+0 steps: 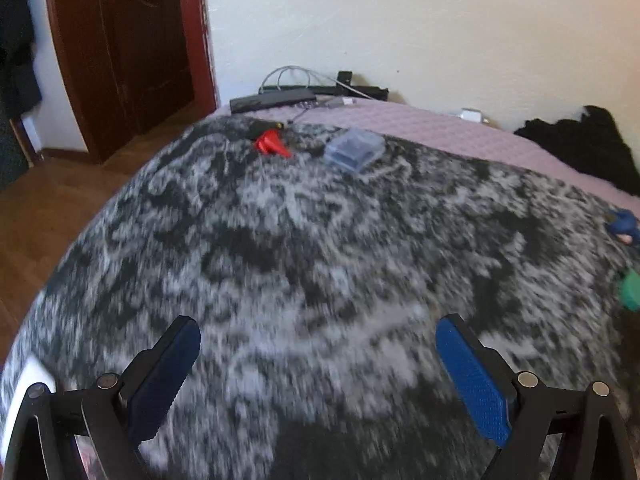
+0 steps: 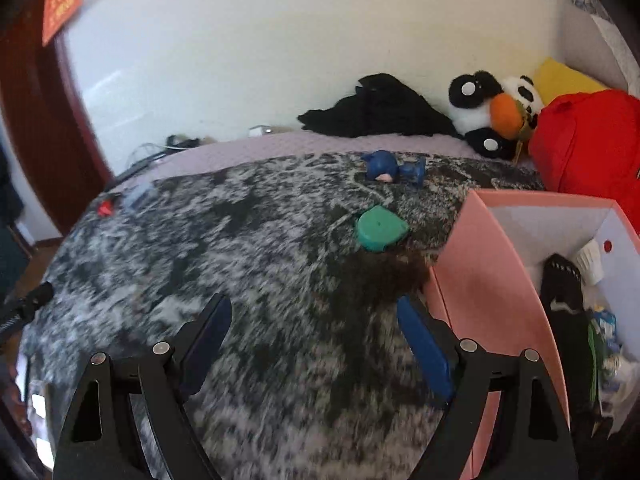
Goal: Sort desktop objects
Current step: 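Grasp the clear box of dark pieces with the left tool while the right tool grasps the green tape measure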
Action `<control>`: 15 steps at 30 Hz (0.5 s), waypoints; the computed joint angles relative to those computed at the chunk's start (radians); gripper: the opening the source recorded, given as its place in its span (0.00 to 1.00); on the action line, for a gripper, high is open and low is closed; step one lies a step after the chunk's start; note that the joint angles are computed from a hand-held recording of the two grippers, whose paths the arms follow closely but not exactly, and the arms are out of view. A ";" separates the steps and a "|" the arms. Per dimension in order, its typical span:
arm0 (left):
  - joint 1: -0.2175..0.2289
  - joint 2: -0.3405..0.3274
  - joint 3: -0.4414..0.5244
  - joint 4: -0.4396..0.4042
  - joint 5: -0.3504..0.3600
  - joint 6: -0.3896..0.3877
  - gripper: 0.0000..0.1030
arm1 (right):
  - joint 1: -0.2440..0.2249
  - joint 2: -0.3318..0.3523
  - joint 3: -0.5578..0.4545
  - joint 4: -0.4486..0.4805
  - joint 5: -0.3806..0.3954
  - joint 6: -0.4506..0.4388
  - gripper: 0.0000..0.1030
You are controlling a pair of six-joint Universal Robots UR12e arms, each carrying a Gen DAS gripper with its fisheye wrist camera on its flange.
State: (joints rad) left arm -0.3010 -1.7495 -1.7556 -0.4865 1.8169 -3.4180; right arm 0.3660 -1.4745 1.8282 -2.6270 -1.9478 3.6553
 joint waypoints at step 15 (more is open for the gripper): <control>0.017 -0.261 0.286 -0.055 0.063 0.060 0.95 | -0.087 0.164 -0.124 0.066 -0.047 -0.035 0.88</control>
State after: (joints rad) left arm -0.2842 -2.0106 -1.4695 -0.5416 1.8794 -3.3581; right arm 0.2790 -1.3106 1.7038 -2.5608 -1.9947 3.6207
